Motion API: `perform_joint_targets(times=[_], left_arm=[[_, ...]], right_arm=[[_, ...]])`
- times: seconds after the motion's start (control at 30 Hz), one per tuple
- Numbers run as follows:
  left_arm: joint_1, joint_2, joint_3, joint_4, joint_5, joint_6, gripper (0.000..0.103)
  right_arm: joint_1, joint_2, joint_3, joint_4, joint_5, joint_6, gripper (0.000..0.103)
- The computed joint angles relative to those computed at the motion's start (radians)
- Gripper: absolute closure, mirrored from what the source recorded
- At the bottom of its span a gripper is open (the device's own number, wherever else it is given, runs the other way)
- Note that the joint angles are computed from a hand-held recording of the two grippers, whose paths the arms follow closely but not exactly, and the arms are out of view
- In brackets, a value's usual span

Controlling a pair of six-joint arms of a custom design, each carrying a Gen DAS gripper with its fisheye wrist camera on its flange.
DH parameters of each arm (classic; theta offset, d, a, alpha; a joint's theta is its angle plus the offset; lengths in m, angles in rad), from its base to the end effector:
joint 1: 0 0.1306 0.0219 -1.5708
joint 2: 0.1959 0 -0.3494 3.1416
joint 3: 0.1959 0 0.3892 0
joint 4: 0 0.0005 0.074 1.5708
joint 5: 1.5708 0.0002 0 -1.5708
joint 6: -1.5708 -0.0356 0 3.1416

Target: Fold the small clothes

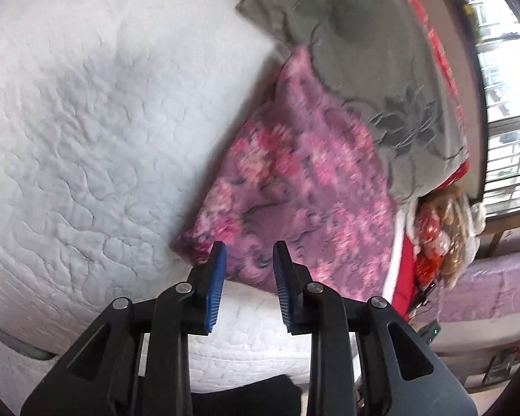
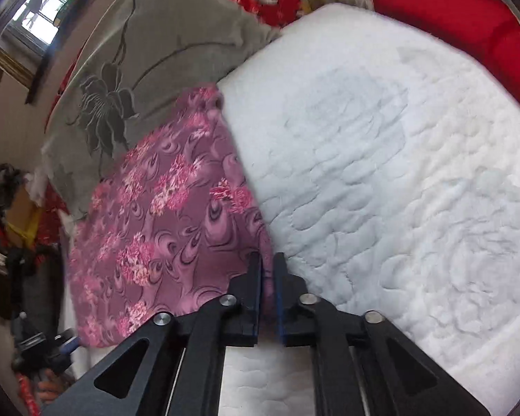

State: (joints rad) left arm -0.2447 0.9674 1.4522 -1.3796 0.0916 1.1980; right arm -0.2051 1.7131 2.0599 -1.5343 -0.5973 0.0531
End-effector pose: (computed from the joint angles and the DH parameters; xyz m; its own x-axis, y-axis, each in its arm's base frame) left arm 0.2864 -0.0754 0.5473 -0.5521 -0.8180 -0.1614 -0.5968 0.5229 -0.6087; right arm 0.5350 -0.0913 0.4965 -0.9047 0.1434 -0.4011 -0.0856 0.8612 0.5010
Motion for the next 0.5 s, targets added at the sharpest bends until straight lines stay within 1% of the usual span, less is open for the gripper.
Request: perform_joint_targets(times=[0.03,0.1,0.13,0.17,0.2,0.23,0.27,0.3,0.33,0.37,0.4,0.43,0.5], left_arm=[[-0.005,0.01,0.018,0.001,-0.012,-0.004,0.078],[-0.024,0.049,0.058,-0.002,-0.036,-0.022,0.077],[-0.037,0.076,0.08,-0.011,-0.052,-0.035,0.073],[-0.046,0.097,0.094,-0.022,-0.064,-0.042,0.063],[-0.058,0.123,0.108,-0.042,-0.086,-0.053,0.059],[-0.067,0.147,0.116,-0.063,-0.108,-0.064,0.057],[-0.072,0.176,0.124,-0.101,-0.122,-0.077,0.057],[-0.069,0.195,0.123,-0.126,-0.111,-0.09,0.057],[-0.066,0.195,0.114,-0.123,-0.099,-0.101,0.058],[-0.069,0.189,0.117,-0.113,-0.109,-0.107,0.057],[-0.067,0.181,0.122,-0.086,-0.109,-0.125,0.057],[-0.06,0.182,0.138,-0.056,-0.102,-0.154,0.057],[-0.05,0.223,0.203,-0.051,-0.122,-0.199,0.057]], right_arm=[[-0.008,-0.026,-0.016,0.051,-0.049,-0.031,0.088],[-0.001,-0.045,-0.018,0.103,-0.118,-0.061,0.084],[0.01,-0.046,-0.008,0.102,-0.137,-0.052,0.079],[0.023,-0.04,0.004,0.093,-0.141,-0.037,0.078],[0.035,-0.039,0.005,0.086,-0.137,-0.021,0.078],[0.052,-0.038,-0.004,0.079,-0.114,-0.002,0.078],[0.06,-0.033,-0.012,0.07,-0.095,0.012,0.077],[0.079,-0.009,-0.005,0.012,-0.041,0.045,0.077],[0.091,0.015,0.004,-0.032,0.015,0.066,0.083],[0.094,0.008,-0.015,-0.027,0.025,0.069,0.085],[0.086,-0.014,-0.032,0.016,0.01,0.056,0.084],[0.085,-0.016,-0.023,0.029,0.001,0.047,0.078],[0.086,0.003,0.034,0.077,-0.045,0.011,0.078]])
